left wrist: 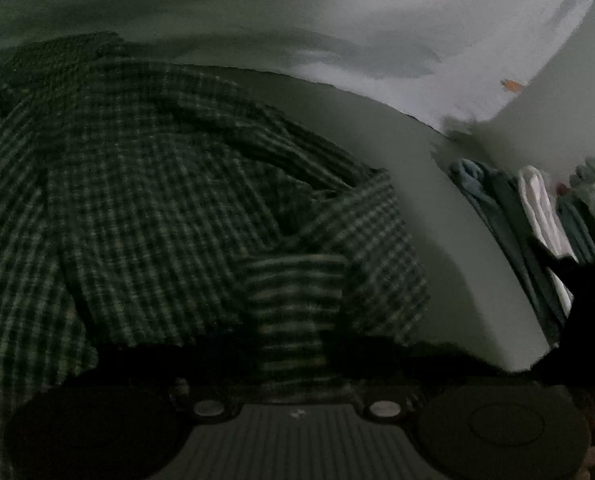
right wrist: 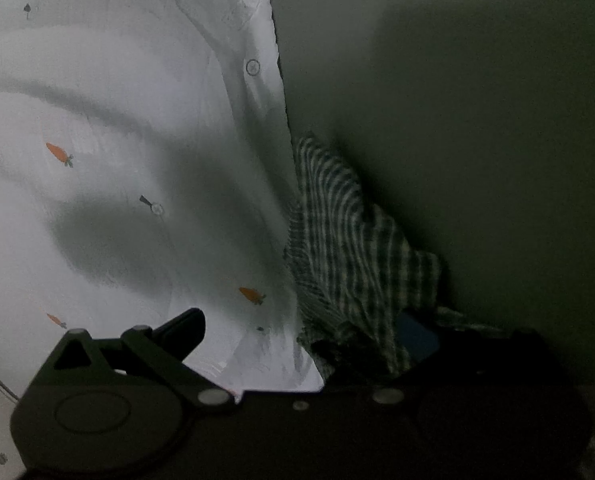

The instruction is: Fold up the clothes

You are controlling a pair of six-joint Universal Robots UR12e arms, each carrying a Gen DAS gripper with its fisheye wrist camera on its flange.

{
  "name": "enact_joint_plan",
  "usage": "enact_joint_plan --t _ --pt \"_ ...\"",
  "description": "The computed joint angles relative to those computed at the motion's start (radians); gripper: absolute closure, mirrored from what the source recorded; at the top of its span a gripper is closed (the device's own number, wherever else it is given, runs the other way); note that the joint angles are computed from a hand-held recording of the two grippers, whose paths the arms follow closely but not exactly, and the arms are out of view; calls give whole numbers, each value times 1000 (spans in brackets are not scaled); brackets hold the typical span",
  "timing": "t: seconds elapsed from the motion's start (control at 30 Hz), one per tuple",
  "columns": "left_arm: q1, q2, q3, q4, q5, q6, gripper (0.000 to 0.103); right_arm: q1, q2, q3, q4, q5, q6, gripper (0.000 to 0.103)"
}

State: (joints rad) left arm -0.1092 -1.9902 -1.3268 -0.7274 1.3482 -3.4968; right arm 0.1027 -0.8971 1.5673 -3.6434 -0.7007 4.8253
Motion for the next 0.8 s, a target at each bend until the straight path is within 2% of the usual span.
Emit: enact_joint_plan --t 0.13,0.23,0.43,0.5,0.6,0.8 --pt "12 26 -37 99 22 -63 89 4 -23 14 57 -10 -56 0" --pt "29 49 -53 167 29 -94 89 5 -34 22 31 -12 -48 0" --pt "64 86 -59 268 92 -113 89 23 -49 26 -53 -34 4 0" --pt "83 100 -70 305 93 -132 89 31 -58 29 -54 -39 -9 0" --pt "111 114 -77 336 91 -143 89 38 -90 61 -28 -48 -76 0" --pt "176 112 -60 390 36 -150 90 69 -146 129 -12 -148 -125 0"
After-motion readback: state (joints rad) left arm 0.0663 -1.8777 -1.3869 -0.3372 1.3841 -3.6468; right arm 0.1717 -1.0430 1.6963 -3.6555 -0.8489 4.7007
